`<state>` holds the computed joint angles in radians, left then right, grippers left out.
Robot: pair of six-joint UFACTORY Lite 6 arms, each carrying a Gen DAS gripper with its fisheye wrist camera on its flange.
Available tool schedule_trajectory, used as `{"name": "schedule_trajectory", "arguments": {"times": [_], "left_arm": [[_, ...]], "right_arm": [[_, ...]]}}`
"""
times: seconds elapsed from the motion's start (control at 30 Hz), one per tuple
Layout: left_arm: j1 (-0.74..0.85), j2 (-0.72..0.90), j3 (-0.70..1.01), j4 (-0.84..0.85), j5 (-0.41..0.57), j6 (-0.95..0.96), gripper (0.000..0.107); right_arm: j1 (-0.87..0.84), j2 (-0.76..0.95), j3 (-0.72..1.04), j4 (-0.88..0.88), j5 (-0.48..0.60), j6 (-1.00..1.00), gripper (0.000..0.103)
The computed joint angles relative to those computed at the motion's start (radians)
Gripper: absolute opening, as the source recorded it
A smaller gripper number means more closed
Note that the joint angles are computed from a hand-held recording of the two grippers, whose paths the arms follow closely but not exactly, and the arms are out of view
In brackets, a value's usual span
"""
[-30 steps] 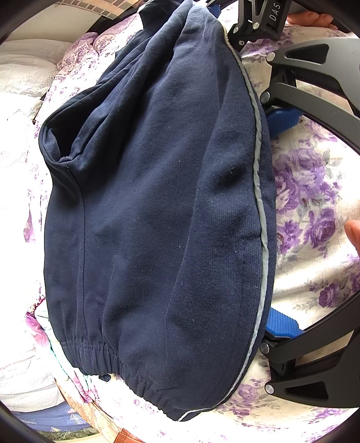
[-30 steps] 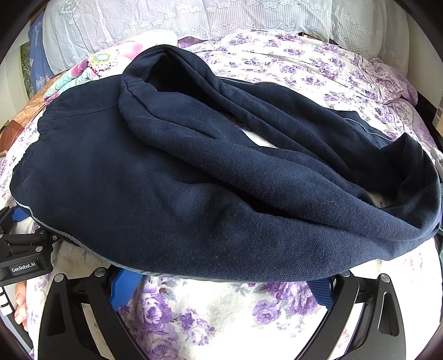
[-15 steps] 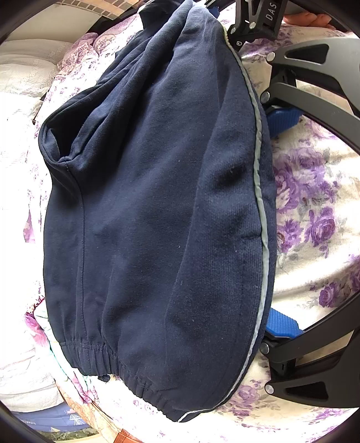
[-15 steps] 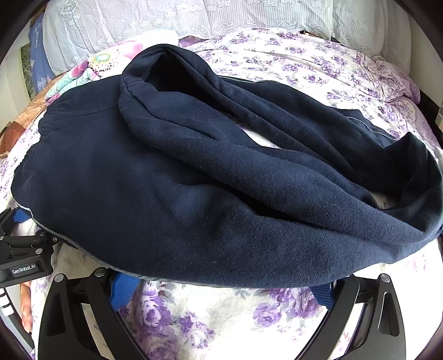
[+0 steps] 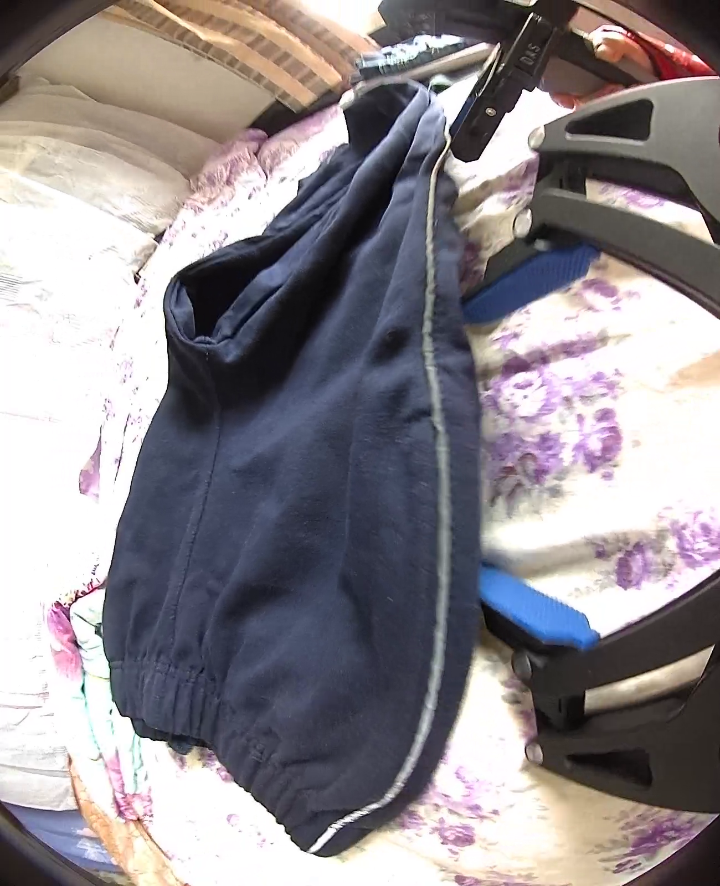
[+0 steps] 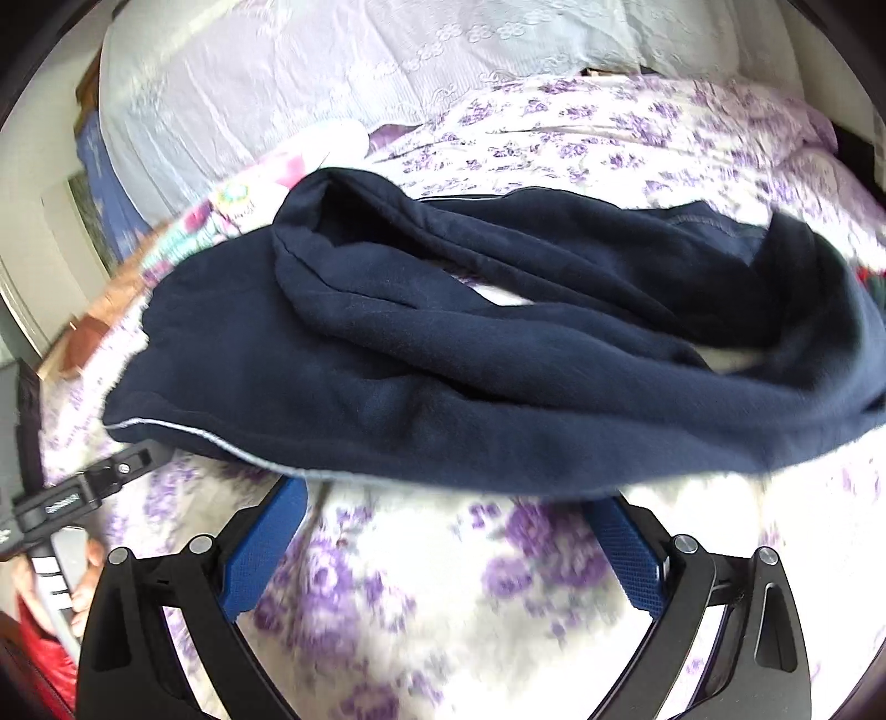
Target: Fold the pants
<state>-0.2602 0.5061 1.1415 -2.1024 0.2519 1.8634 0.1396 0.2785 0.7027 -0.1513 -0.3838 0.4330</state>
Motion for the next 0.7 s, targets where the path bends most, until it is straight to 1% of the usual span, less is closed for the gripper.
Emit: {"name": "schedule_trajectory", "arguments": {"times": [0.03, 0.1, 0.13, 0.17, 0.23, 0.27, 0.3, 0.33, 0.43, 0.47, 0.5, 0.53, 0.57, 0.6, 0.63, 0.67, 0.7], "left_arm": [[0.015, -0.010, -0.019, 0.031, 0.024, -0.028, 0.082], [0.064, -0.040, -0.064, 0.108, 0.104, -0.098, 0.081], [0.085, -0.051, -0.081, 0.121, 0.139, -0.110, 0.081], [0.120, -0.064, -0.107, 0.130, 0.197, -0.121, 0.081], [0.176, -0.064, -0.125, 0.147, 0.288, -0.146, 0.081], [0.192, -0.049, -0.109, 0.160, 0.321, -0.189, 0.081], [0.198, -0.033, -0.088, 0.177, 0.325, -0.228, 0.081], [0.191, -0.010, -0.049, 0.196, 0.309, -0.279, 0.081], [0.185, 0.058, 0.071, 0.287, 0.264, -0.459, 0.081], [0.192, 0.070, 0.089, 0.279, 0.265, -0.492, 0.078], [0.204, 0.071, 0.084, 0.242, 0.277, -0.494, 0.069], [0.221, 0.064, 0.062, 0.207, 0.296, -0.471, 0.062], [0.237, 0.059, 0.033, 0.140, 0.323, -0.423, 0.045], [0.254, 0.057, 0.006, 0.099, 0.342, -0.388, 0.024], [0.272, 0.068, -0.004, 0.085, 0.360, -0.375, 0.017], [0.299, 0.091, -0.014, 0.086, 0.421, -0.375, 0.012], [0.312, 0.099, -0.019, 0.088, 0.459, -0.369, 0.010]], "right_arm": [[-0.023, -0.010, -0.016, -0.077, -0.010, 0.074, 0.100], [-0.079, -0.033, -0.060, -0.243, -0.061, 0.227, 0.100], [-0.107, -0.045, -0.086, -0.311, -0.099, 0.285, 0.100], [-0.141, -0.058, -0.115, -0.369, -0.144, 0.331, 0.100], [-0.180, -0.073, -0.153, -0.428, -0.196, 0.379, 0.100], [-0.196, -0.074, -0.158, -0.454, -0.213, 0.401, 0.100], [-0.207, -0.072, -0.157, -0.471, -0.222, 0.419, 0.100], [-0.210, -0.065, -0.149, -0.477, -0.221, 0.429, 0.100], [-0.185, -0.058, -0.135, -0.435, -0.194, 0.399, 0.100], [-0.191, -0.059, -0.134, -0.442, -0.194, 0.401, 0.100], [-0.199, -0.060, -0.139, -0.452, -0.199, 0.405, 0.100], [-0.205, -0.057, -0.140, -0.461, -0.207, 0.411, 0.100], [-0.215, -0.059, -0.144, -0.475, -0.218, 0.422, 0.100], [-0.222, -0.058, -0.145, -0.485, -0.226, 0.431, 0.100], [-0.225, -0.057, -0.143, -0.490, -0.227, 0.435, 0.099], [-0.221, -0.057, -0.142, -0.483, -0.224, 0.432, 0.099], [-0.219, -0.058, -0.143, -0.479, -0.222, 0.427, 0.099]]}}
